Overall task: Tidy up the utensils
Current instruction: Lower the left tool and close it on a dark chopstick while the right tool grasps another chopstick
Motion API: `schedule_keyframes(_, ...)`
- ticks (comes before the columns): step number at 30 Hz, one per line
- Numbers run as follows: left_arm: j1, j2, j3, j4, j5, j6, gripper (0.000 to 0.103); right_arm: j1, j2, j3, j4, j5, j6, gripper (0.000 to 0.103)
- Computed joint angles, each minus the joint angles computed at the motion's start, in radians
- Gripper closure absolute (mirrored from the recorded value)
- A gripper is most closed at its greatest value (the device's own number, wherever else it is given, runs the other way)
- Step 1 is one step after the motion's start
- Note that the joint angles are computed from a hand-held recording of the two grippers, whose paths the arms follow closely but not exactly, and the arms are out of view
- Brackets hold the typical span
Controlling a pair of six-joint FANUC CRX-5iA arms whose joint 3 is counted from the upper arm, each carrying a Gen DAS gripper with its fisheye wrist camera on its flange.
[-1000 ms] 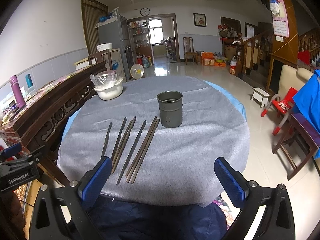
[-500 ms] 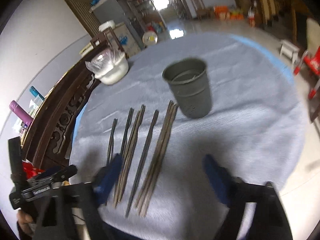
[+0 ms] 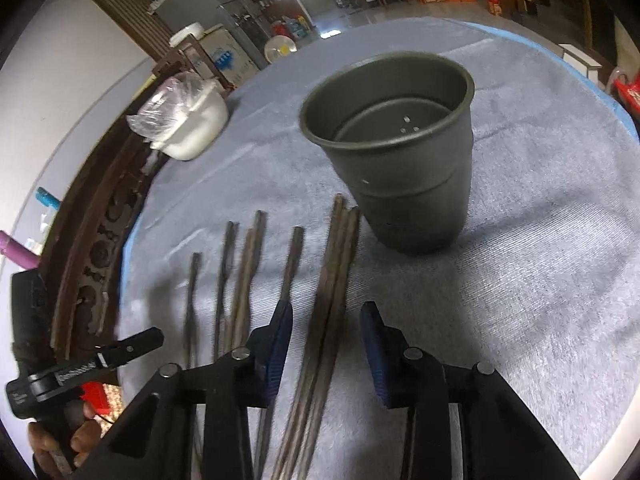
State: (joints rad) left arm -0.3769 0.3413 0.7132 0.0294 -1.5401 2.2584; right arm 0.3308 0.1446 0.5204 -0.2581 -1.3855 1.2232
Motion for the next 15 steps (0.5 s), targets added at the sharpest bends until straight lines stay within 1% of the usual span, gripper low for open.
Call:
schedule_keyframes(2,0.001,0.016,0.016,0.005,-0.007,-0.007,0.050,0.006,0.007,-0.006,0.014,0.002,-0.005,0.066)
schedule_keyframes(6,0.004,0.043,0.036,0.023,-0.025,-0.030,0.063,0.007,0.022,-0.006,0.008,-0.016,-0.007,0.070)
schedule_keyframes(8,0.005,0.058,0.049,0.024,-0.045,-0.040,0.070,0.010,0.013,-0.025,0.012,0.000,0.000,0.071)
schedule_keyframes(11,0.014,0.052,0.026,0.047,-0.022,-0.052,0.072,0.015,0.012,-0.027,0.017,0.005,0.011,0.073)
schedule_keyframes(15,0.011,0.053,0.028,0.040,-0.021,-0.076,0.077,0.022,0.011,-0.027,-0.012,0.008,0.052,0.082)
